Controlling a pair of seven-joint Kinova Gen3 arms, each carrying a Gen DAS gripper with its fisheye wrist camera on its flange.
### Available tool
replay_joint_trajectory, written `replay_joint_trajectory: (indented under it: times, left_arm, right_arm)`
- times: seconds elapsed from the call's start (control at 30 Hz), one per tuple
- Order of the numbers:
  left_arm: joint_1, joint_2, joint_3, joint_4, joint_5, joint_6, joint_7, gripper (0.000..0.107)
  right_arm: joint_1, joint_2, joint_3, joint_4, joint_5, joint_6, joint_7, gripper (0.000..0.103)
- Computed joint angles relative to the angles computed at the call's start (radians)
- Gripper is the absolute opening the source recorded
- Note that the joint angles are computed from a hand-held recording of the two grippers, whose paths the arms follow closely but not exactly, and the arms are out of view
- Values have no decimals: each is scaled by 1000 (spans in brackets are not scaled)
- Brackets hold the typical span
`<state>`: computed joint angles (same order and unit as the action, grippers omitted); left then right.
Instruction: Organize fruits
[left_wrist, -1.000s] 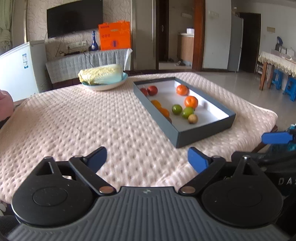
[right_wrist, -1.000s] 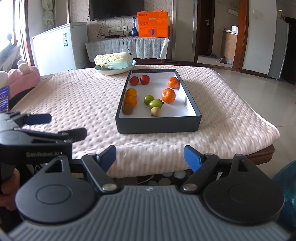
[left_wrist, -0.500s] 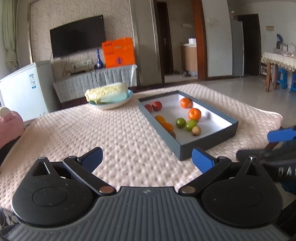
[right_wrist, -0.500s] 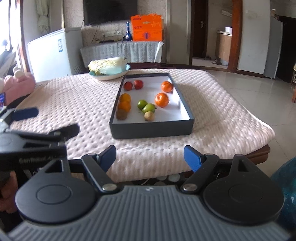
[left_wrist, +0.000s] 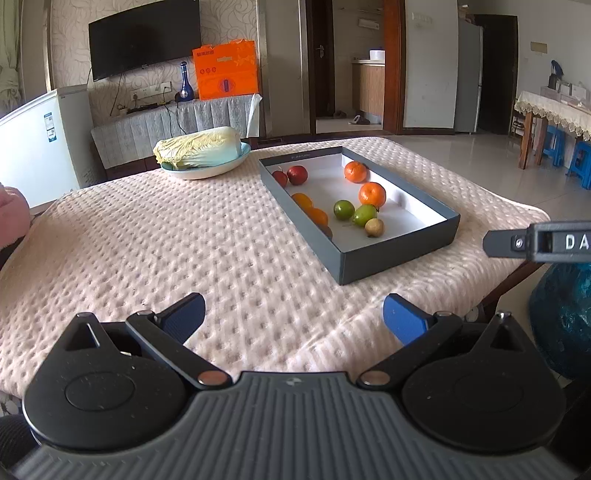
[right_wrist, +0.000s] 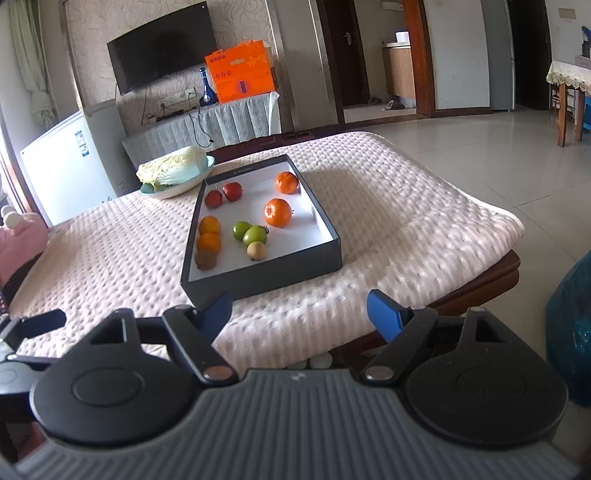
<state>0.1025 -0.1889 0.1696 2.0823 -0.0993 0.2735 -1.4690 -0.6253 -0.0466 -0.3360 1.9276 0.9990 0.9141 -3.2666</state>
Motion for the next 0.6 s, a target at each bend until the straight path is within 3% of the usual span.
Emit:
replay_joint_trajectory:
  times: [0.33, 0.6]
  left_arm:
    - [52, 2, -57, -1, 64, 10, -94, 103]
    - [24, 4, -35, -9, 65, 11, -69, 103]
  right_arm:
    - [-11, 22, 9, -22, -19, 20, 29, 82]
    - [-14, 30, 20, -28, -36, 14, 64, 82]
